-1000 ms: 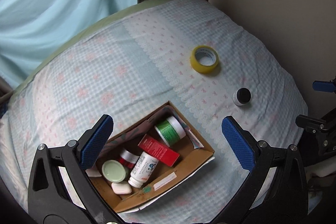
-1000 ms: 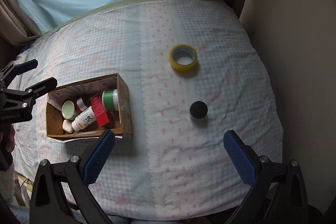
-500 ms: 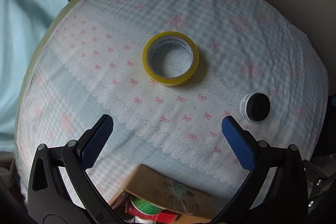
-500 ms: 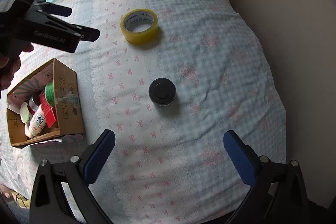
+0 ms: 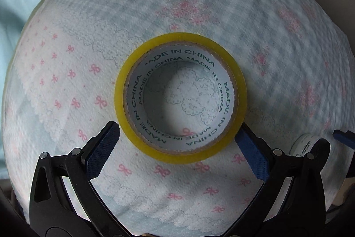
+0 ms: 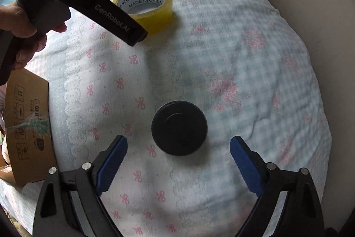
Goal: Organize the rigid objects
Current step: 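Grasp yellow tape roll with left tool while right tool grasps black-lid jar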
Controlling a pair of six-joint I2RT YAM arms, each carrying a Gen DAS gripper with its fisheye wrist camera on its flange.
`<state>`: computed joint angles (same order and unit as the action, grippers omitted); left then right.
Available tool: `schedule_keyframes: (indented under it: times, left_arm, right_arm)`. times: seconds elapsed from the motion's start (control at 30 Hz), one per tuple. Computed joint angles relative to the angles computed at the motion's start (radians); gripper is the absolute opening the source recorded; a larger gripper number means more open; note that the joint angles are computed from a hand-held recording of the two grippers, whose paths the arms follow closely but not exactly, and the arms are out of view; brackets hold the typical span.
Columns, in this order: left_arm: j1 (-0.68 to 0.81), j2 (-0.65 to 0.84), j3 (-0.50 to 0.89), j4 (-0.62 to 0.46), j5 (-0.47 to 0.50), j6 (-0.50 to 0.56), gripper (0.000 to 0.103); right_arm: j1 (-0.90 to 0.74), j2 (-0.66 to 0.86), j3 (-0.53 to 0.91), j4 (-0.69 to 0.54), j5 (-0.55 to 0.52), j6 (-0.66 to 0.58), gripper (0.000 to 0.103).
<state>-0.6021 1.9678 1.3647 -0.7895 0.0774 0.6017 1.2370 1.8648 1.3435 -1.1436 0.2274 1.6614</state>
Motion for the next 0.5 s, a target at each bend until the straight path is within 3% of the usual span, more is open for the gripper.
schedule_keyframes:
  times: [0.2,0.43,0.5]
  left_arm:
    - [-0.037,0.069,0.078,0.011,-0.009,0.007,0.103]
    - [-0.085,0.084,0.116,-0.004,-0.04,-0.018,0.099]
    - [-0.084,0.096,0.137,-0.016,-0.032,-0.023,0.099]
  right_arm:
    - [-0.036,-0.015,-0.084,0.104,-0.017,-0.007,0.068]
    - [-0.054,-0.028,-0.108,0.129,-0.008,-0.017,0.061]
    - [-0.067,-0.035,-0.127,0.154,-0.014,-0.031,0.053]
